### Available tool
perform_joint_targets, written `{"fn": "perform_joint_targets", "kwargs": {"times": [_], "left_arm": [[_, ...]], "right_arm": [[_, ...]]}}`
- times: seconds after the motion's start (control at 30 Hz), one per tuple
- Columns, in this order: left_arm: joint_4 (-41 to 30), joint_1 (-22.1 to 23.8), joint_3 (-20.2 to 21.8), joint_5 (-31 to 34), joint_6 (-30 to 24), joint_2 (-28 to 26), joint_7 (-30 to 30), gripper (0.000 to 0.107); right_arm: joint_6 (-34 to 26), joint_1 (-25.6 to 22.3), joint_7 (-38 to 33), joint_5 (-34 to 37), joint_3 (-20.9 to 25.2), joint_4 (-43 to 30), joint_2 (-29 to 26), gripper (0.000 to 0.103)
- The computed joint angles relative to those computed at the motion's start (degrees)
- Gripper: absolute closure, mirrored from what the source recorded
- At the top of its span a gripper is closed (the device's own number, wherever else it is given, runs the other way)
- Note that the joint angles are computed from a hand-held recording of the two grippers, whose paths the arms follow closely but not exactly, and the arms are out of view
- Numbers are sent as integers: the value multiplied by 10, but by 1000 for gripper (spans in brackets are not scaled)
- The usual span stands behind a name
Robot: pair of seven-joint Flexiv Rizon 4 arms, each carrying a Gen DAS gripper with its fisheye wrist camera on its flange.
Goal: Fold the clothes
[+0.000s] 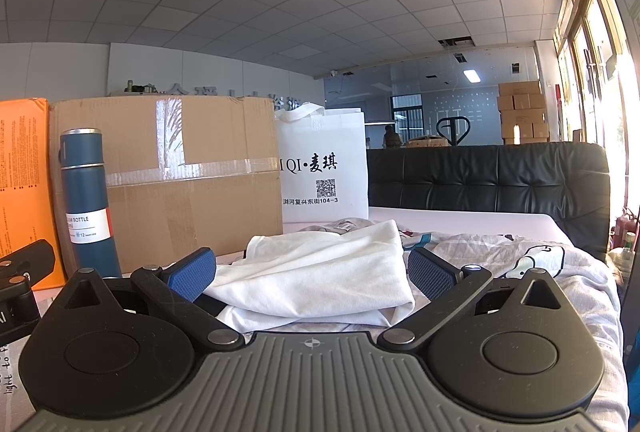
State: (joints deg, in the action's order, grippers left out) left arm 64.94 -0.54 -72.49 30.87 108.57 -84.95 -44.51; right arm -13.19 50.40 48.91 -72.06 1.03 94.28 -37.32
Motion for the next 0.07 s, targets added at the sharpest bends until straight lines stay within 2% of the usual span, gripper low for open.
{"fn": "perform_joint_targets", "kwargs": {"times": [0.07], "left_arm": [[1,0,0,0,0,0,0,4]], "right_arm": [[0,0,0,0,0,0,0,0]]}}
